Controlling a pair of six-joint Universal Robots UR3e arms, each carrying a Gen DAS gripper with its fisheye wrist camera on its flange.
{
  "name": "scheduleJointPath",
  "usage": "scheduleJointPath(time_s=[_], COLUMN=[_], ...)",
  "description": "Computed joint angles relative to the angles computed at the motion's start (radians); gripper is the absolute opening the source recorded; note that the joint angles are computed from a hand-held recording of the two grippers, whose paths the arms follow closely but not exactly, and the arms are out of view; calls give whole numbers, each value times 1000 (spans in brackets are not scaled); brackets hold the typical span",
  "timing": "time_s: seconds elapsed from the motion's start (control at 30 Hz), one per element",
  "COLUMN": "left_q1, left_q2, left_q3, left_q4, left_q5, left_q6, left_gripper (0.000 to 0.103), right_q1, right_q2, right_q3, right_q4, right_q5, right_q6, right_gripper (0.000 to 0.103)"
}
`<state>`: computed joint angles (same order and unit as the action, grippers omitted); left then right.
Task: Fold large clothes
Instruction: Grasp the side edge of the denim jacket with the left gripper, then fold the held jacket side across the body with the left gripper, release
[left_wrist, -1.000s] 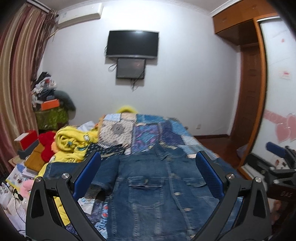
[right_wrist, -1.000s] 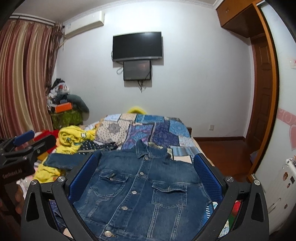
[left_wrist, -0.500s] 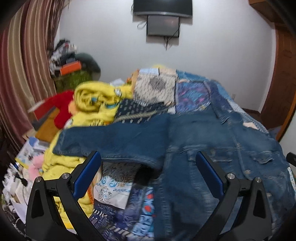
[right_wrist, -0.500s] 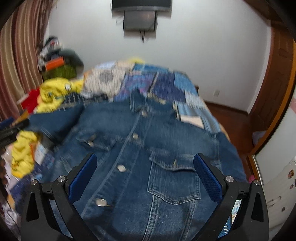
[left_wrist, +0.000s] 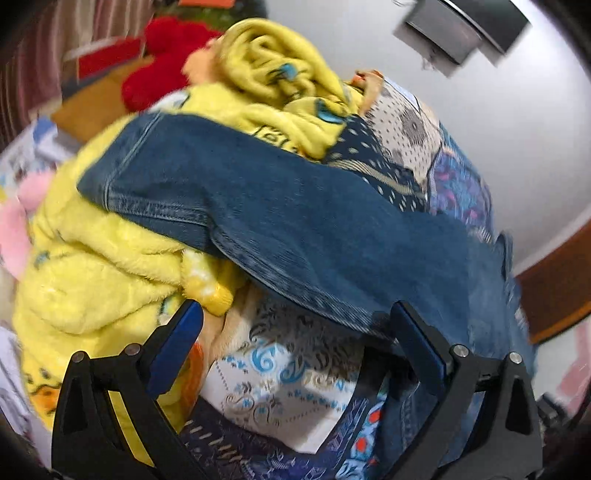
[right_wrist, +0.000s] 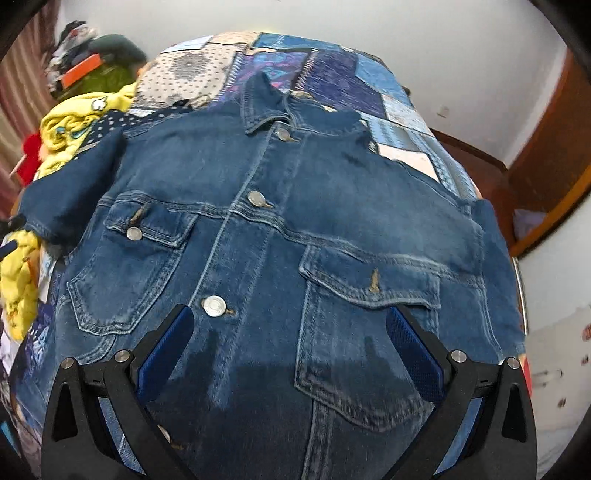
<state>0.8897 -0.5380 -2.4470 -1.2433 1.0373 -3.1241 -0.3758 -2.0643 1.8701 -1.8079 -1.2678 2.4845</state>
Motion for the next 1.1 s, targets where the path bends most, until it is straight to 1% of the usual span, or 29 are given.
scheduleJointPath(time_s=[0.03,0.1,0.17,0.2,0.3,0.33,0.37,0.4,0.43,0.47,0.5,0.57,0.63,0.7,0.8,0.87,1.0,1.1], left_q1=[74,148,161,160,102,77,46,13,-35,-76,-131,-258,-360,-431,-573,-650,-854,-1018], left_q2=[19,1,-51,-80,-193,-230,-269,-305,-347,-374,-403,-466,-509,-537,-628,-694,-862,-1030], left_q3=[0,-1,-3,-7,-14,-10,-1,10,26,46,71,146,229,315,495,603,853,1044], left_q4=[-78,-155,-152,-135,7,50,95,142,210,254,310,395,429,437,453,466,474,479], left_q5=[-58,-118,-153,-171,-168,-162,-148,-124,-77,-34,34,202,335,415,563,613,735,814], left_q6=[57,91,99,101,40,22,0,-25,-62,-74,-104,-157,-194,-214,-255,-273,-300,-297], left_gripper=[102,96,86,84,73,64,52,47,41,36,32,19,13,13,11,7,7,6], right_q1=[0,14,32,40,51,49,50,44,37,37,25,-2,-47,-89,-169,-215,-336,-424], right_q2=[-7,-4,5,2,-9,-12,-13,-21,-26,-23,-28,-36,-49,-70,-93,-109,-128,-139], right_q3=[12,13,11,15,23,23,24,25,24,19,13,-2,-24,-32,-58,-72,-124,-159], right_q4=[-23,-48,-73,-90,-118,-119,-125,-121,-116,-114,-101,-61,-7,30,97,138,279,384], right_q5=[-3,-21,-31,-37,-42,-38,-37,-30,-21,-19,-9,15,50,81,133,161,239,282], right_q6=[7,21,28,32,26,22,22,17,13,15,10,-3,-28,-48,-89,-113,-190,-257], right_gripper=[103,103,103,103,103,103,103,103,103,103,103,103,103,103,103,103,103,103])
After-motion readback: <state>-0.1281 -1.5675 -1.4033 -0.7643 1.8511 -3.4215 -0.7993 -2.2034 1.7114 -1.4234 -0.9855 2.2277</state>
